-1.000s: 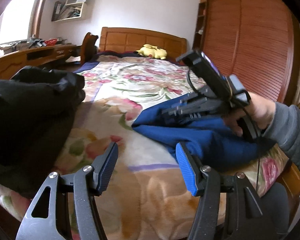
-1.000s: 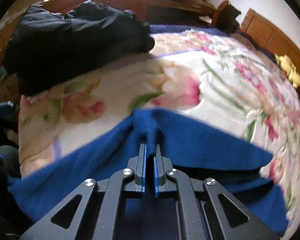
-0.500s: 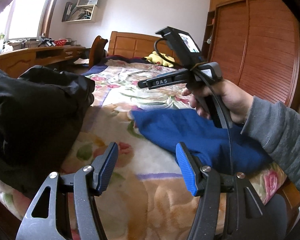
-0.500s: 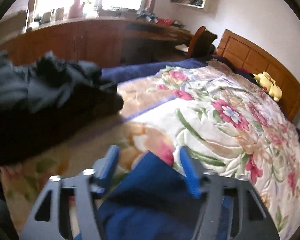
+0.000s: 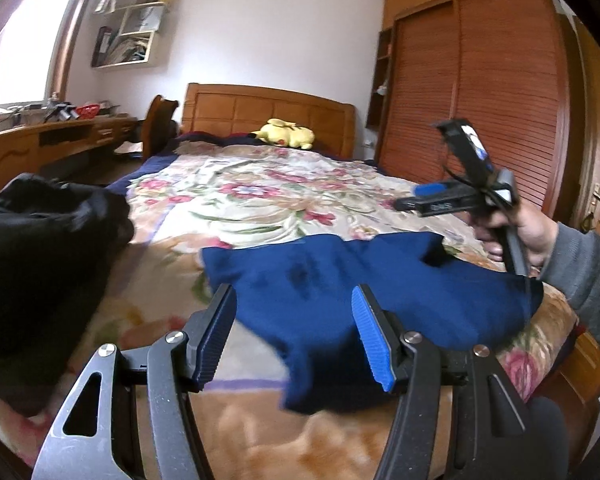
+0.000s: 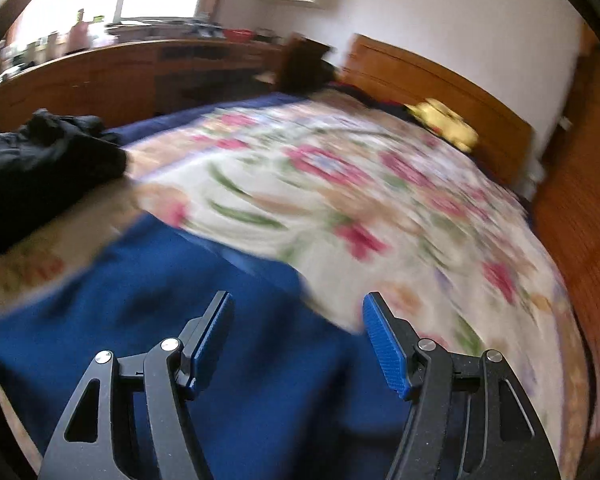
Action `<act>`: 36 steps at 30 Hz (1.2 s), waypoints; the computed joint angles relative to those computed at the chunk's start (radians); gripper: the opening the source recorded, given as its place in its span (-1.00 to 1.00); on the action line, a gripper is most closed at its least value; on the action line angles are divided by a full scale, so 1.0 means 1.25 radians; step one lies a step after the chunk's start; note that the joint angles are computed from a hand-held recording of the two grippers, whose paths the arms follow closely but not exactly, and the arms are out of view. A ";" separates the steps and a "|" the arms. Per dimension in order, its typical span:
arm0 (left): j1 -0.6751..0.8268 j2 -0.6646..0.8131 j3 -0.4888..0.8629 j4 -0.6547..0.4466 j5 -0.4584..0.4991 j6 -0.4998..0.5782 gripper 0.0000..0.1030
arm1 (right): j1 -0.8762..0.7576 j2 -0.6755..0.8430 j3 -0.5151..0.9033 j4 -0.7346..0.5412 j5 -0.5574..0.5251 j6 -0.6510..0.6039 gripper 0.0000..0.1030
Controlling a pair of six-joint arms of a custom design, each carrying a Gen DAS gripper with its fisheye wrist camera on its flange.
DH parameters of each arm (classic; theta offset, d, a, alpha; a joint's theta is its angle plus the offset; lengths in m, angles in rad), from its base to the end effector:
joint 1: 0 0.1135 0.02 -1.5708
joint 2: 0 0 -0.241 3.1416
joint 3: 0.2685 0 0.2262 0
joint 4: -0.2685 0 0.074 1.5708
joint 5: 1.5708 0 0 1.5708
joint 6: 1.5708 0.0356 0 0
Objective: Fold large clothes
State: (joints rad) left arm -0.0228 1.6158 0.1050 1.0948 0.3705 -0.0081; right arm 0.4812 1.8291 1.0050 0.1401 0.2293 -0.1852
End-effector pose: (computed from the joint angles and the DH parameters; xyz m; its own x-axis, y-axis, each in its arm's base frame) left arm 0.2015 -0.0175 0.0968 -0.4068 0.0017 -0.9135 0.3491 0.9244 -0.1537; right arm 0.3211 0.1585 0.1585 -0.4963 -0.4614 -0.7354 -0.3927 0.8748 -0.2839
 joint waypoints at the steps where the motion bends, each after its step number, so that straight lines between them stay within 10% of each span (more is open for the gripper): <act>1: -0.027 -0.001 0.003 -0.002 -0.020 -0.004 0.19 | -0.031 -0.038 -0.047 0.010 0.000 -0.001 0.34; 9: -0.191 0.021 0.019 0.006 -0.143 -0.033 0.19 | -0.354 -0.154 -0.227 0.046 -0.086 -0.013 0.33; 19: -0.308 0.101 0.070 0.013 -0.250 -0.064 0.19 | -0.526 0.143 0.001 -0.037 -0.272 0.017 0.30; 23: -0.334 0.132 0.095 0.000 -0.286 -0.057 0.19 | -0.549 0.232 0.107 -0.100 -0.359 0.000 -0.14; 26: -0.347 0.141 0.103 -0.005 -0.299 -0.056 0.19 | -0.541 0.233 0.101 -0.076 -0.354 -0.024 -0.88; 36: -0.374 0.143 0.112 -0.009 -0.310 -0.057 0.19 | -0.606 0.091 -0.053 0.065 -0.279 -0.022 -0.98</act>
State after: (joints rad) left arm -0.4901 1.7951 0.2446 1.0835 -0.0170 -0.0792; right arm -0.2761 1.9426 0.9385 0.2210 -0.1195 -0.2130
